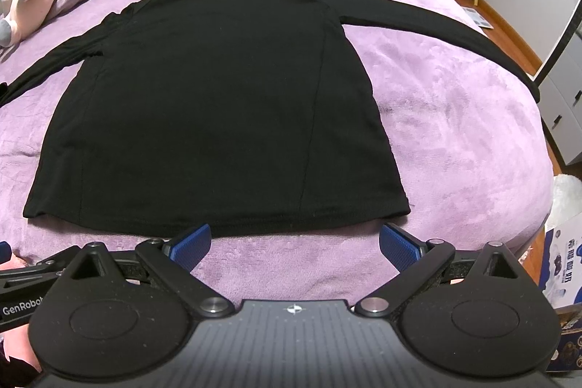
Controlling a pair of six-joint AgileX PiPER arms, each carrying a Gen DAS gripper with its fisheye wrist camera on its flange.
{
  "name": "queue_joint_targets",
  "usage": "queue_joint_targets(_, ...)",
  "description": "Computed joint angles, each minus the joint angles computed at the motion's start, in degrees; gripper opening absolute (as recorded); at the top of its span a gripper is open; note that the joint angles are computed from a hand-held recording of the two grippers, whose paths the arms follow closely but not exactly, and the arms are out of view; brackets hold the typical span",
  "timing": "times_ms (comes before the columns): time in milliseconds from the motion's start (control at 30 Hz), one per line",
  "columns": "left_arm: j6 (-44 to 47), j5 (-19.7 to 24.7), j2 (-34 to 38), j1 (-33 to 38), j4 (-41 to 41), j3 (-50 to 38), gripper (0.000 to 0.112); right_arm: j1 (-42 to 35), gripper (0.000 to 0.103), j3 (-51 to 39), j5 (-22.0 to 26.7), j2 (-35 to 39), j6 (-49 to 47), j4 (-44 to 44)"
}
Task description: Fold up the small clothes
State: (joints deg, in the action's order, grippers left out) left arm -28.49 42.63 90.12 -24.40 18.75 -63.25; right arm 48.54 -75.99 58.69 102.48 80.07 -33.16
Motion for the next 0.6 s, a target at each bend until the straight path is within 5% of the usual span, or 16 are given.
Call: queue_joint_targets(600,2.1,-0.7,0.3,0.4,-1.8,0.3,0.103,-0.2,0.099,0.9,-1.0,-0.3,0.6,0.0)
